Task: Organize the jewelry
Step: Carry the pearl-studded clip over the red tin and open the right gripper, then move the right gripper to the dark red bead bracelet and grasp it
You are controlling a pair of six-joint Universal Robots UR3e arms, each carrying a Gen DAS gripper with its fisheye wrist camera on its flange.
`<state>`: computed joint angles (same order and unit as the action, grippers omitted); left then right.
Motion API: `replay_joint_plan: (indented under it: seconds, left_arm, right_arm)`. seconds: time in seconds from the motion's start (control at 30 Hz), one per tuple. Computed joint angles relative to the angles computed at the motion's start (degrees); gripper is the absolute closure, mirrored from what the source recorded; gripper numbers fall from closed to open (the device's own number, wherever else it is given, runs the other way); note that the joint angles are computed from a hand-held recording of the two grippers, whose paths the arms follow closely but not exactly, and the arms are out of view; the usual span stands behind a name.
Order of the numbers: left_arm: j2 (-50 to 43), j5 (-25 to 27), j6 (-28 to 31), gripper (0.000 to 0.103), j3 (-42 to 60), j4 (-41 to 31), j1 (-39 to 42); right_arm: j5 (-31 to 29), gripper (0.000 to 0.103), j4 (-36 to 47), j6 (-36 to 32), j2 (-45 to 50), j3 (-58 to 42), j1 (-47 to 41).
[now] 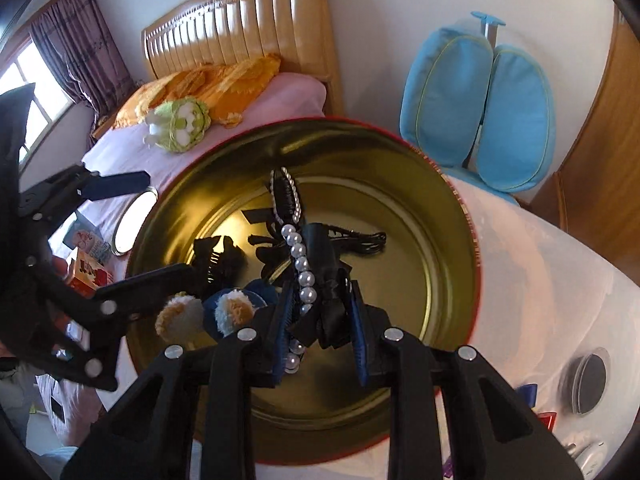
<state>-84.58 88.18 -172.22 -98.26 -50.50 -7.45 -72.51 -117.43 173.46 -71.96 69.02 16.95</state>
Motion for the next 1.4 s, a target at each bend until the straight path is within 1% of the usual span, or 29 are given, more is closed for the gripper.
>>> replay_joint_plan:
  seconds: [0.07, 0.13, 0.23, 0.27, 0.3, 0.37, 0.47, 0.53, 0.57, 0.6, 0.63, 0.67, 0.7, 0.77, 0.8, 0.93, 1.03, 1.1, 1.23, 1.3, 1.4]
  left_arm:
    - [0.46, -1.85, 1.96, 0.007, -1.42, 1.25, 1.51]
    - [0.87, -3.77, 3.21, 0.007, -2.59, 2.24, 2.98]
    - [1.18, -6.13, 4.39, 0.007, -3.61, 3.06, 4.78]
    - [1.41, -6.65, 4.65, 0.007, -3.94, 3.16, 5.13]
    - [1.78, -7.02, 4.87, 0.007, -4.31, 3.16, 5.46]
    - [2.12, -6.97, 4.62, 0.007, -4.58, 3.05, 5.38]
    - [2.55, -6.72, 4.43, 0.007, -4.52, 2.59, 5.15]
    - [2.69, -6.24, 3.76, 0.007, -3.97, 2.20, 4.17]
    - [2.65, -5.98, 3.19, 0.007, -3.43, 1.87, 3.36]
    - [2.46, -5.58, 2.62, 0.007, -2.75, 1.62, 2.33]
    - [2.17, -5.17, 2.04, 0.007, -2.01, 1.38, 1.21]
    - [1.62, -4.55, 1.35, 0.007, -1.02, 1.18, -0.38]
    - [1.08, -4.06, 0.79, 0.007, -0.12, 1.04, -1.81]
    - [-0.62, -3.00, -0.59, 0.007, 2.25, 0.70, -5.14]
    - [-1.56, -2.70, -1.21, 0.007, 3.50, 0.57, -6.64]
    - [-6.96, -2.42, -3.68, 0.007, 9.54, 0.75, -12.97]
    - [-13.65, -1.83, -5.33, 0.007, 17.14, 0.47, -18.52]
    - [-18.54, -1.68, -6.00, 0.007, 23.07, 0.03, -21.74]
    - [-27.55, -2.39, -7.03, 0.008, 33.36, -0.81, -27.44]
    - [-31.66, -2.93, -7.62, 0.008, 38.10, -1.89, -29.71]
    - [-34.41, -3.19, -7.77, 0.007, 37.57, -0.30, -32.46]
  right_arm:
    - [-2.27, 0.075, 3.11, 0.38, 3.76, -4.73, 1.75]
    - [-3.76, 0.075, 3.96, 0.90, 6.31, -7.45, 3.07]
    - [-5.36, 0.075, 4.67, 1.25, 7.09, -8.35, 3.61]
    - [-5.55, 0.071, 4.46, 1.59, 7.69, -8.88, 3.74]
    - [-5.89, 0.062, 3.97, 2.06, 7.78, -8.81, 3.90]
    - [-6.17, 0.056, 3.06, 2.74, 7.88, -8.78, 4.04]
    - [-5.61, 0.054, 0.38, 2.93, 5.58, -5.44, 3.44]
    - [-5.15, 0.049, -1.83, 3.03, 3.12, -2.12, 2.88]
    - [-5.02, 0.043, -3.02, 2.96, 1.59, -0.14, 2.50]
    - [-5.11, 0.034, -3.94, 2.83, 0.06, 1.57, 2.12]
    - [-5.53, 0.027, -5.31, 2.66, -2.11, 4.19, 1.63]
    - [-6.32, 0.012, -6.58, 2.70, -3.95, 6.38, 1.34]
    - [-7.39, 0.005, -8.55, 2.78, -6.48, 9.66, 0.82]
    - [-8.50, 0.005, -11.51, 2.30, -11.94, 16.58, -0.88]
    - [-8.78, 0.005, -11.63, 2.10, -14.43, 19.14, -1.93]
    - [-7.44, 0.005, -10.39, -0.19, -26.53, 30.62, -9.64]
    - [-5.77, 0.005, -6.87, -3.55, -36.06, 37.80, -17.69]
    - [-3.82, 0.005, -2.94, -7.12, -42.90, 41.84, -24.67]
    - [1.42, 0.005, 9.67, -18.20, -57.50, 47.83, -42.62]
    - [3.87, 0.005, 17.13, -24.97, -63.52, 49.63, -52.04]
    - [7.29, 0.005, 30.84, -38.01, -72.75, 51.07, -67.34]
